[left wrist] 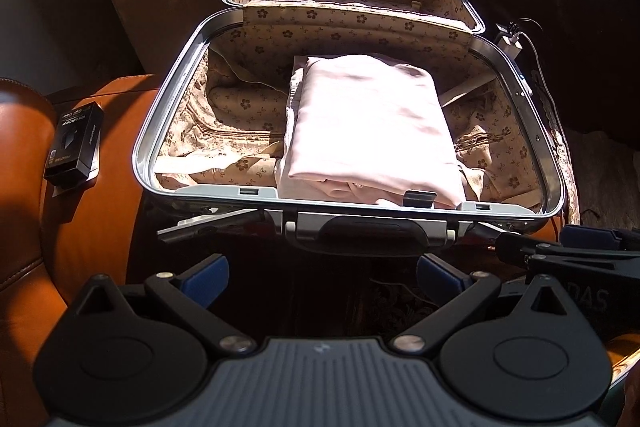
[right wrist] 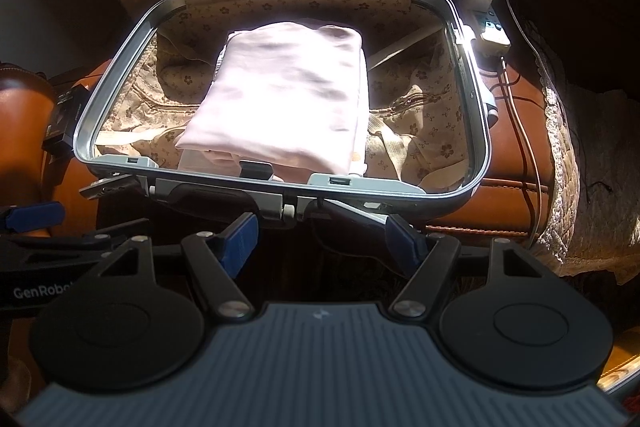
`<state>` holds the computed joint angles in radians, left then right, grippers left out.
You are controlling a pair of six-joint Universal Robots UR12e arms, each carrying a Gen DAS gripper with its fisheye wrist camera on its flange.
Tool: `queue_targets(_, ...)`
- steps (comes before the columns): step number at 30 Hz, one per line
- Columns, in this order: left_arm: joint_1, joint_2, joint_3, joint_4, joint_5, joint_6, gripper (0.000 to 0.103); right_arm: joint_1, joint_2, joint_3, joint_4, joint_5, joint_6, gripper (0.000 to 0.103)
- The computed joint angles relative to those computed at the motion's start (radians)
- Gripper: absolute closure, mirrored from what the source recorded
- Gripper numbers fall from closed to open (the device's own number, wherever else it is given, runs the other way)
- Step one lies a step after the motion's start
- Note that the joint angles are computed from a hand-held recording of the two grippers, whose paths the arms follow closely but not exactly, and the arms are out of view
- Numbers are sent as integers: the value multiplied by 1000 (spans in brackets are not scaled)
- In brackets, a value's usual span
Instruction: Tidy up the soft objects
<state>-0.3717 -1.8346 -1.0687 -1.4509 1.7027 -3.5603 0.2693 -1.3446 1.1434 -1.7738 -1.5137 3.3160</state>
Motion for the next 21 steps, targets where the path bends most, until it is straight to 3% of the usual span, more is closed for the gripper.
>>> queue_targets(21, -17, -11, 29, -35, 46, -10, 0, -4, -10, 9, -6, 9, -13, 24)
